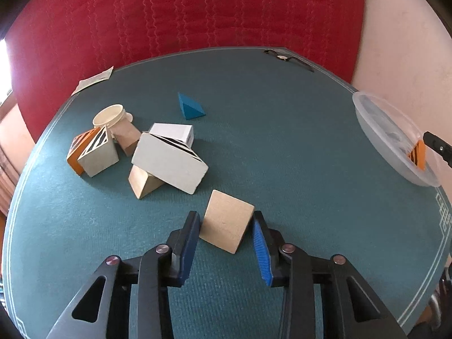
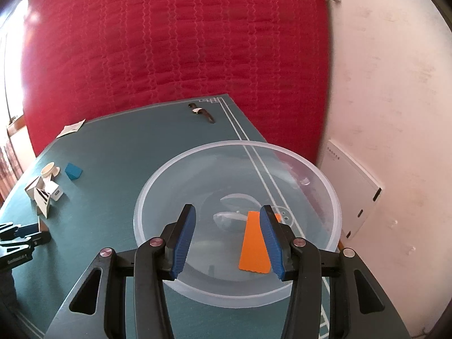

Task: Organize rigid objects
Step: 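Carry the tan wedge in the left gripper to the bowl and release it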

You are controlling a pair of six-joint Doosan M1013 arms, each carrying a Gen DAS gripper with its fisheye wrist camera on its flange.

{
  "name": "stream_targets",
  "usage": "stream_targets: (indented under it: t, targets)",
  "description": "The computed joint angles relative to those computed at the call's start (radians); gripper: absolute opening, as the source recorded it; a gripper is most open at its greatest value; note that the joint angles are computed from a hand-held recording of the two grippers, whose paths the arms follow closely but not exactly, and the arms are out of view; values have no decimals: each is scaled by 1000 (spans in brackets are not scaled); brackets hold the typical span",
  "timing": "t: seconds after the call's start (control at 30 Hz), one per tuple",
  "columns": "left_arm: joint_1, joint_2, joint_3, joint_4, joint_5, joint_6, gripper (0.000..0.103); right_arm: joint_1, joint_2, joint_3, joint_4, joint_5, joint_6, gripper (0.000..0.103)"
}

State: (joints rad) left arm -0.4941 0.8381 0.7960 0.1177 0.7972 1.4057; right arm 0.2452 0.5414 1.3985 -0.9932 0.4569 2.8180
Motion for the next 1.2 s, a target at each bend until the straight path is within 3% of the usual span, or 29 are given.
stream_targets:
  t: [0.3, 0.67, 0.93, 1.2]
  targets:
    - [-15, 1, -20, -39, 1, 56, 39, -9, -7, 5, -37, 3, 95, 49]
    - [-51, 42, -145, -207, 24, 271, 39, -22, -14, 7, -98, 124, 282, 49]
    - [-76, 117, -303, -309, 103, 377, 39, -37, -23, 16, -77, 125, 306, 49]
    - [-91, 254, -570, -373, 275, 386, 39, -38, -22, 16, -101, 127, 346, 49]
